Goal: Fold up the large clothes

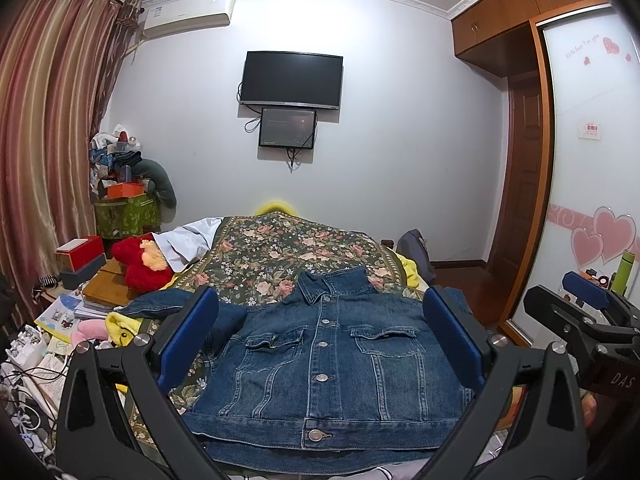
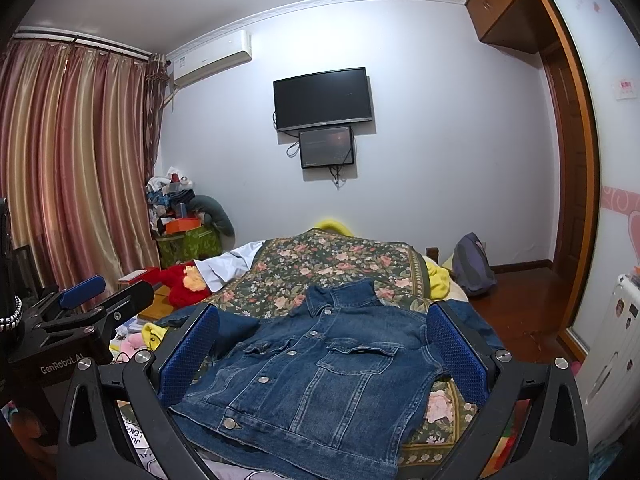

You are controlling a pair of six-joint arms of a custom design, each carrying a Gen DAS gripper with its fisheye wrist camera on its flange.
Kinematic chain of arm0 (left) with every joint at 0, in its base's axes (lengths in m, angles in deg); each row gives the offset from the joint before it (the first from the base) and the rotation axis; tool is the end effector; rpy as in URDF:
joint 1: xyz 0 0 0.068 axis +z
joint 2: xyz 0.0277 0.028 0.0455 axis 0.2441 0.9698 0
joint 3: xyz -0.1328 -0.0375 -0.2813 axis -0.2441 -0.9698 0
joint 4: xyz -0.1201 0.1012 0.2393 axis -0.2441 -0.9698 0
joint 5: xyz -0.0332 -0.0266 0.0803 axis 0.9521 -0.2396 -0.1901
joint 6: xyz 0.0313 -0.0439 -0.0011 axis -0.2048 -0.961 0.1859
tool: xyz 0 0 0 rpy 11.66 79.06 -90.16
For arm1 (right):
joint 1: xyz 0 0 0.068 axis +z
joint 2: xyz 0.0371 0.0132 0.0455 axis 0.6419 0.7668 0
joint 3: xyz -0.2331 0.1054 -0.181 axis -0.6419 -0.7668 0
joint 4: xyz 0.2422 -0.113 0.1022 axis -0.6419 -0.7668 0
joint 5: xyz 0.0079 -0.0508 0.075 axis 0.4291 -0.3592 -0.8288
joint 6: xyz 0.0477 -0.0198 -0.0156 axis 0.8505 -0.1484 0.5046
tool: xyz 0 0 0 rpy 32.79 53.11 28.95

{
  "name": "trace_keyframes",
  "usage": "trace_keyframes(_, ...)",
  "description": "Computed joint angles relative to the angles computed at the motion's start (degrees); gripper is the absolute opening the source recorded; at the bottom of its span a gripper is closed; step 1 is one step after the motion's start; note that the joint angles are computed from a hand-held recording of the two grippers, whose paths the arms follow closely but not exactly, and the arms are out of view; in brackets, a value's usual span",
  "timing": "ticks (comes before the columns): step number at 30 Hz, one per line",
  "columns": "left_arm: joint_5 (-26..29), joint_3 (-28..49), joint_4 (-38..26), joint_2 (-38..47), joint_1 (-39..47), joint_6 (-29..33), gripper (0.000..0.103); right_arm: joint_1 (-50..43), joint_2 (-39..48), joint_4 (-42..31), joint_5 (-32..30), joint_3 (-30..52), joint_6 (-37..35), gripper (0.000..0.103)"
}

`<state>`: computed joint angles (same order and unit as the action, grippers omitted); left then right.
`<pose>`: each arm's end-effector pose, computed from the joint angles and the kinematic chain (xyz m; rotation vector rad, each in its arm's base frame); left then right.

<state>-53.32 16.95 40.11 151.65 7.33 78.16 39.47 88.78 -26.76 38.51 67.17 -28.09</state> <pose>0.3588 -0.0583 0.3215 0.4464 1.7858 -0.4774 0.2168 -0.0096 0.3290 0.3277 1.7856 -0.0835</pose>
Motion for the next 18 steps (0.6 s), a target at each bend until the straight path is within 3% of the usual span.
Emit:
trace_keyframes(11, -0.2, 2.1, -0.6, 2.3, 0.1, 0.0, 0.103, -1.9, 4.3, 1.7, -2.3, 1.4, -0.4, 0.103)
trace_keyframes(18, -1.4, 8.5, -2.6, 8.5, 0.1, -0.8, 0.103, -3.4, 12.3, 4.8, -4.8, 5.1, -1.8, 0.103)
